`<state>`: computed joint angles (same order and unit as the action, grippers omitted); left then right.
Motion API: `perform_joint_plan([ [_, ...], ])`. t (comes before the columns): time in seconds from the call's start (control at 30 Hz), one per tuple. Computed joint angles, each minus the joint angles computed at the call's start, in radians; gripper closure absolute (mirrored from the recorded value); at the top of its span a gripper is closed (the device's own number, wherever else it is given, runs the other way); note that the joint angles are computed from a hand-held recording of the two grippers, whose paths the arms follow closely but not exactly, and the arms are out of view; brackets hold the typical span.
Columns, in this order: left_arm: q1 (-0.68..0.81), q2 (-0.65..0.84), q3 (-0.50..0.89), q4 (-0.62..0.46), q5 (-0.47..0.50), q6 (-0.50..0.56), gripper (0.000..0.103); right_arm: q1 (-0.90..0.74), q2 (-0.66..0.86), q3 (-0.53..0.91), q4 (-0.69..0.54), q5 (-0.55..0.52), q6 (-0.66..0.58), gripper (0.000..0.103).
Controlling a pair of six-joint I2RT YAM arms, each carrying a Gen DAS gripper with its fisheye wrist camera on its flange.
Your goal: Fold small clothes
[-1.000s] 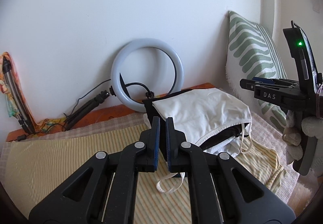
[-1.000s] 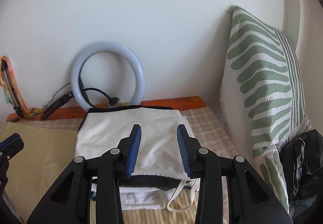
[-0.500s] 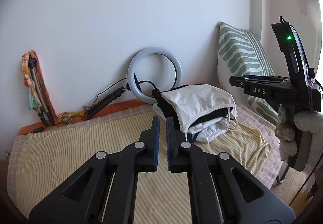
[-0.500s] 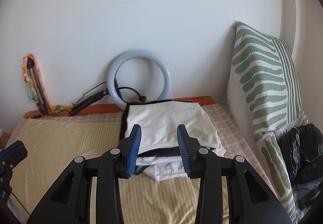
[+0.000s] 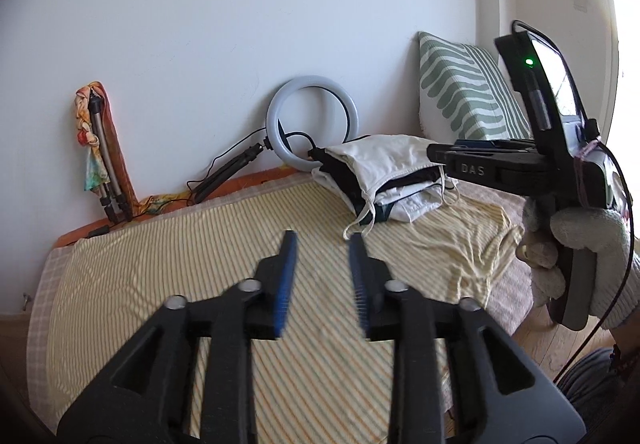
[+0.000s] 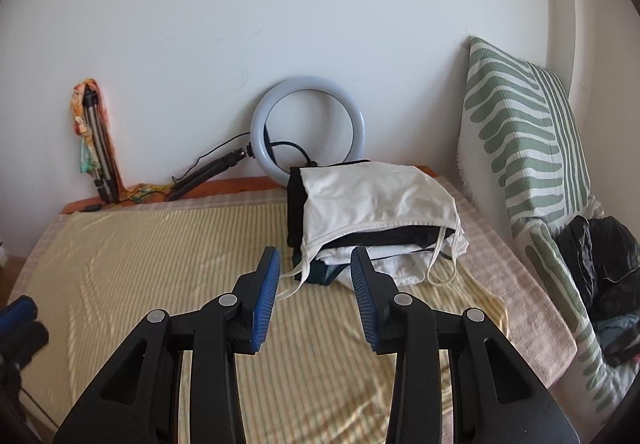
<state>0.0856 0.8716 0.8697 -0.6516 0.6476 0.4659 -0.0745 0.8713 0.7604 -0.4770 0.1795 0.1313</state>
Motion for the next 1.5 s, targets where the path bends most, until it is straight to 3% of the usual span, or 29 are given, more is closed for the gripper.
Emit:
perform_joint_plan([
  [0.17, 0.079, -0.015, -0.027, -0.032, 0.064, 0.077, 0.071, 0.071, -0.012, -0.047, 0.025, 0.026, 0.079, 0.067],
  [0.23, 0.099, -0.007, -0.036, -0.030, 0.078, 0.089, 0.068, 0.086, -0.016, -0.074, 0.048, 0.034, 0.102, 0.059],
  [0.3, 0.120, 0.011, -0.043, -0.022, 0.094, 0.102, 0.059, 0.100, -0.010, -0.097, 0.071, 0.039, 0.111, 0.058],
  [0.4, 0.141, 0.036, -0.056, -0.009, 0.102, 0.116, 0.058, 0.116, -0.003, -0.115, 0.095, 0.047, 0.118, 0.057],
  [0.43, 0.145, 0.047, -0.058, -0.009, 0.103, 0.122, 0.057, 0.120, -0.005, -0.123, 0.106, 0.053, 0.121, 0.052],
  [0.5, 0.151, 0.056, -0.068, -0.004, 0.107, 0.133, 0.041, 0.123, -0.015, -0.143, 0.133, 0.063, 0.131, 0.041],
  [0.6, 0.156, 0.050, -0.089, 0.004, 0.113, 0.147, 0.030, 0.123, -0.020, -0.164, 0.159, 0.064, 0.124, 0.035],
  [0.7, 0.147, 0.030, -0.110, 0.022, 0.103, 0.151, 0.019, 0.137, -0.010, -0.174, 0.182, 0.087, 0.114, 0.022],
  [0.87, 0.157, 0.027, -0.119, 0.028, 0.120, 0.142, 0.005, 0.147, 0.001, -0.183, 0.199, 0.098, 0.111, 0.021],
  [1.13, 0.148, 0.013, -0.136, 0.045, 0.080, 0.145, 0.000, 0.152, 0.003, -0.202, 0.224, 0.070, 0.130, 0.021],
  [1.5, 0.165, -0.004, -0.145, 0.066, 0.065, 0.142, 0.000, 0.215, 0.007, -0.211, 0.239, 0.119, 0.127, 0.021],
])
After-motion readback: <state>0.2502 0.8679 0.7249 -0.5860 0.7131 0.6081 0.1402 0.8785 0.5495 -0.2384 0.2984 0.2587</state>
